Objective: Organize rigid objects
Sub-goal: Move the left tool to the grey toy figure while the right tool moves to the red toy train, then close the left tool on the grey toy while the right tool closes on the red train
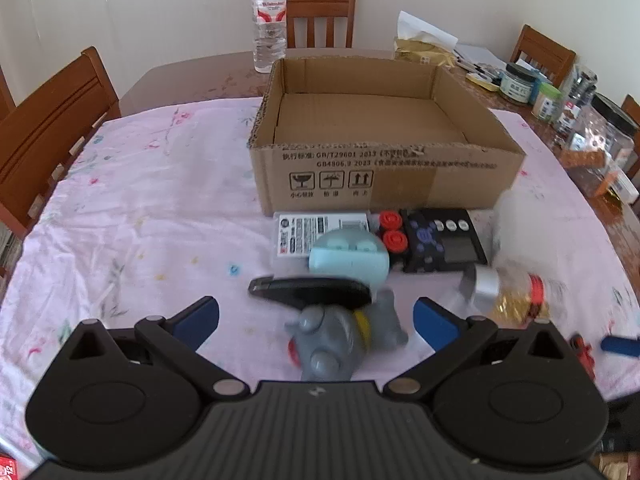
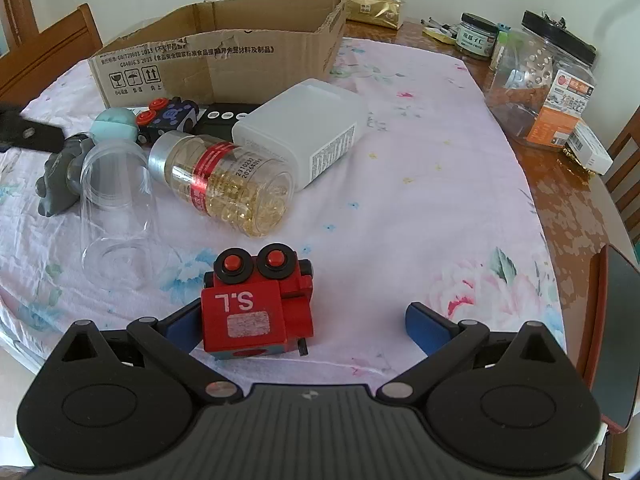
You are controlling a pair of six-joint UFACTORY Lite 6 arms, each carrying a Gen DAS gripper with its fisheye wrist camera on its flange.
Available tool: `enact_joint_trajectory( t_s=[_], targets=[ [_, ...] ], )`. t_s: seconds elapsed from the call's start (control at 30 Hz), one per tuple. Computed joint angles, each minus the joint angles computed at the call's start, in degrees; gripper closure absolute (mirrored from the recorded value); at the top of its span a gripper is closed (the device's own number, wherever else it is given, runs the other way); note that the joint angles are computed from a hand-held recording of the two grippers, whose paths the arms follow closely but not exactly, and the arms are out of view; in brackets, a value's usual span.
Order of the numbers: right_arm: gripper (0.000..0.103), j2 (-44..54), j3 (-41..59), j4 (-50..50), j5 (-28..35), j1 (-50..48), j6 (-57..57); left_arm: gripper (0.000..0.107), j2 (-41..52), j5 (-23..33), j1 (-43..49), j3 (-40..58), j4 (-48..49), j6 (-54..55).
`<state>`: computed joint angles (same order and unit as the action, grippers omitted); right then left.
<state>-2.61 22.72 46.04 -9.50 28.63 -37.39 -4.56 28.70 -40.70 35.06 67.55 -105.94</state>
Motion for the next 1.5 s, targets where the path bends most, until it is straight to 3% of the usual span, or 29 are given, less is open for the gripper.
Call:
enact_joint_trajectory(
  t_s=[0.13, 0.27, 0.37, 0.6, 0.7, 0.83, 1.0, 1.13, 1.2, 1.27, 1.37, 1.5],
  targets=[
    [0.0, 0.2, 0.2, 1.3, 0.0, 0.1, -1.0, 0.004, 6.1, -4.3, 3.1, 2.5, 5.9, -4.7],
    [0.0, 0.8, 1.4, 6.7, 1.1, -0.2, -6.6, 0.004, 10.4, -4.2, 4.1, 4.2, 5.5, -3.5],
    [0.0, 0.9, 1.6, 7.2, 1.2, -0.2, -7.2, 0.004, 7.7, -7.1, 5.5, 1.1, 7.5, -4.9],
    [0.0, 0.4, 0.4, 0.2, 0.2, -0.1, -0.5, 0.004, -2.2, -8.0, 5.6, -6.4, 5.7, -0.9],
    [0.0, 0.5, 0.7, 0.6, 0.6, -0.4, -1.1, 0.004, -0.6, -10.8, 5.9, -6.3, 7.2, -0.4],
    [0.0, 0.4, 0.6, 0.5, 0.5, -0.3, -0.9, 0.005, 1.7, -8.9, 3.5, -6.0, 14.2, -8.0],
    [0.0, 0.5, 0.5, -0.1, 0.4, -0.3, -0.3, 0.03, 2.4, -13.6, 5.4, -6.3, 20.5, -12.6],
    [0.0, 0.4, 0.4, -1.2, 0.1, -0.1, 0.9, 0.036, 2.2, -14.7, 5.6, -7.3, 27.5, -19.3],
    [0.0, 0.5, 0.3, -1.7, -0.2, 0.0, 1.5, 0.037, 1.6, -14.5, 5.5, -7.7, 26.6, -18.6],
    [0.0, 0.5, 0.4, -0.8, -0.1, 0.0, 0.6, 0.037, 0.6, -12.0, 4.2, -7.9, 19.5, -12.3],
    [0.0, -0.1, 0.6, 6.7, 1.0, 0.8, -7.0, 0.036, -3.6, -9.3, 3.6, -10.6, 14.0, -7.2],
    [0.008, -2.2, -1.0, -1.2, 1.2, 2.7, -0.8, 0.034, -5.4, -11.0, 5.7, -13.8, 14.6, -9.0]
  ],
)
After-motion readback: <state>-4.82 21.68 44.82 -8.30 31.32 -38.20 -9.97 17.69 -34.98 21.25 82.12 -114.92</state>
